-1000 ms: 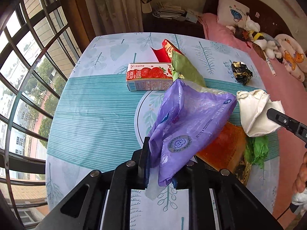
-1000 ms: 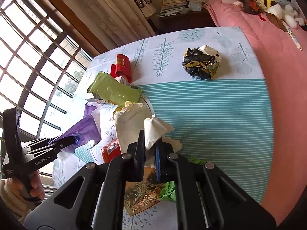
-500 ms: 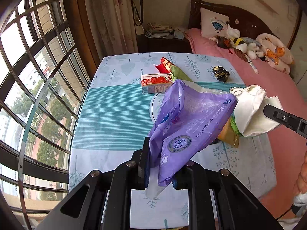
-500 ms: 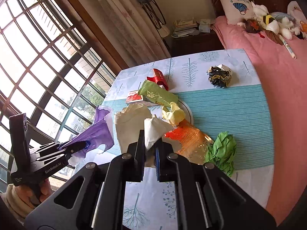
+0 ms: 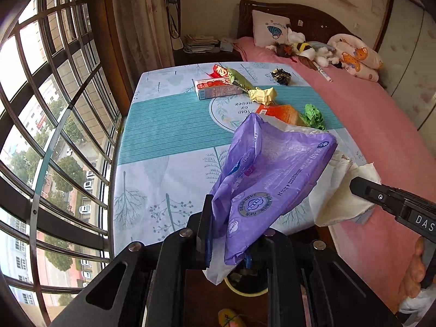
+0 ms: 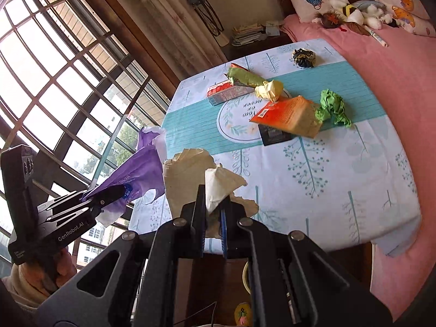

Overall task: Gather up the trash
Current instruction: 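Carry the bag and paper toward the wastebasket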

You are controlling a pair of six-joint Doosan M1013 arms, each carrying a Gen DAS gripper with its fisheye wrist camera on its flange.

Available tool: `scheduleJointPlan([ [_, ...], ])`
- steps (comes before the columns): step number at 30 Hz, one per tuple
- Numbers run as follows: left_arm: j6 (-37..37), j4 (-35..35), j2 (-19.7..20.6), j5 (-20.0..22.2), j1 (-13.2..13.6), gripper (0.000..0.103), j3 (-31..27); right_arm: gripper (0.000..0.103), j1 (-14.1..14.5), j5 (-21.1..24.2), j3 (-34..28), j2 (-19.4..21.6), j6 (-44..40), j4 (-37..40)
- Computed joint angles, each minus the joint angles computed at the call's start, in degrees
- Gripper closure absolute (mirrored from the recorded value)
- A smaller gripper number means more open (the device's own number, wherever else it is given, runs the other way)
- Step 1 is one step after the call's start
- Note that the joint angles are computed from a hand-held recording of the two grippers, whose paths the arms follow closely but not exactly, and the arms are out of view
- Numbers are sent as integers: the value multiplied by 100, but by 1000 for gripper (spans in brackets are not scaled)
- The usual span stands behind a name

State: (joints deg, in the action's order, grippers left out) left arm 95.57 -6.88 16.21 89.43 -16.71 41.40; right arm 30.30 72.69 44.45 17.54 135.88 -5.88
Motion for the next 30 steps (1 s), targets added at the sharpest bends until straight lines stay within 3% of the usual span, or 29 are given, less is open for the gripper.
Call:
scheduleJointPlan([
  [7, 446, -199, -631, 81, 64, 87, 993, 97, 760, 129, 708, -428, 1120, -586],
  [15, 509, -127, -951, 238, -152, 87, 1617, 97, 1088, 371, 1248, -738, 1844, -593],
  [21, 350, 126, -959, 299, -471, 87, 1908, 97, 972, 378, 1699, -951, 1948, -312],
  [30, -120, 552, -1052, -42, -912, 87, 3041, 97, 656, 87, 2924, -1322, 2074, 445],
])
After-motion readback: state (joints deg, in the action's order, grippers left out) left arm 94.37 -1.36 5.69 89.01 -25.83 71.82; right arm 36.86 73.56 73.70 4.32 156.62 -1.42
